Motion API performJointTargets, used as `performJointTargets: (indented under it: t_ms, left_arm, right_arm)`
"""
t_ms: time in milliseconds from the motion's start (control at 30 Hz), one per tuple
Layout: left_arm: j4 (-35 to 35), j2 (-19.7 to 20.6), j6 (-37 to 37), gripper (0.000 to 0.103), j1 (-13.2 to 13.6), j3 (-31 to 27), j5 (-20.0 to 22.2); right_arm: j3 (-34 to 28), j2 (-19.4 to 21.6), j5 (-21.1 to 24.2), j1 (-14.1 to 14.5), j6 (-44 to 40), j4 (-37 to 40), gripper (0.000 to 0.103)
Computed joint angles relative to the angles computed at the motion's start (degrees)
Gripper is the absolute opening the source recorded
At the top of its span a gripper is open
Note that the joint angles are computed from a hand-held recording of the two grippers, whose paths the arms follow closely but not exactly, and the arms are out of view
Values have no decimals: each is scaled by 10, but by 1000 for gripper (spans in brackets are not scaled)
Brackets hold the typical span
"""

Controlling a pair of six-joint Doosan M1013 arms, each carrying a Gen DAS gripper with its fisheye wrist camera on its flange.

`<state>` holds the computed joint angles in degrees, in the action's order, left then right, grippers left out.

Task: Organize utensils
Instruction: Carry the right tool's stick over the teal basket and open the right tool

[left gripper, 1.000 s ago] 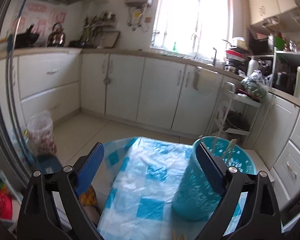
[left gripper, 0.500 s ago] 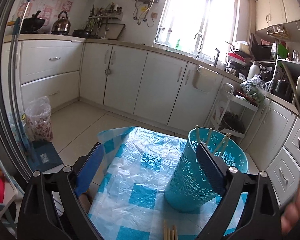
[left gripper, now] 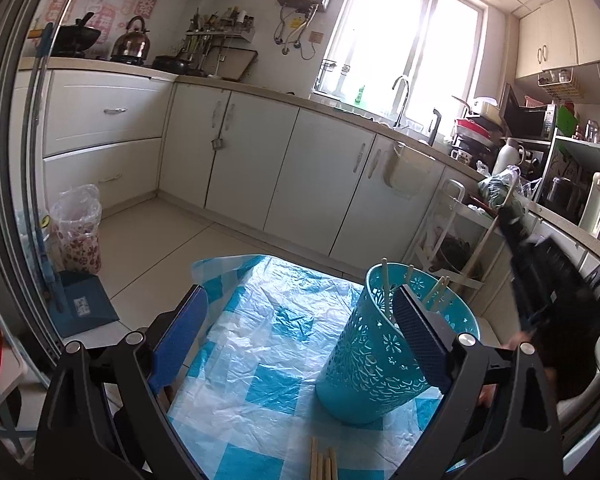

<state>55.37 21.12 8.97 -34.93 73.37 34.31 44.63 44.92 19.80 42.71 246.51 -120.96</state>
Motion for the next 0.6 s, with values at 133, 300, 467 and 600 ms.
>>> performJointTargets:
  t_ms: [133, 300, 467, 600]
  left_arm:
    - [-21, 3, 18, 90, 1, -4, -1]
    - [-24, 3, 19, 90, -3, 0, -2]
    - [-16, -1, 18, 90, -8, 5, 1]
    - [-18, -5, 15, 90, -9, 9, 3]
  right_arm:
    - [25, -13, -20, 6, -127, 95, 6]
    - [57, -33, -28, 13, -264, 201, 8]
    - [76, -46, -23, 21, -401, 321, 20]
    - [80, -50, -22, 26, -494, 401, 24]
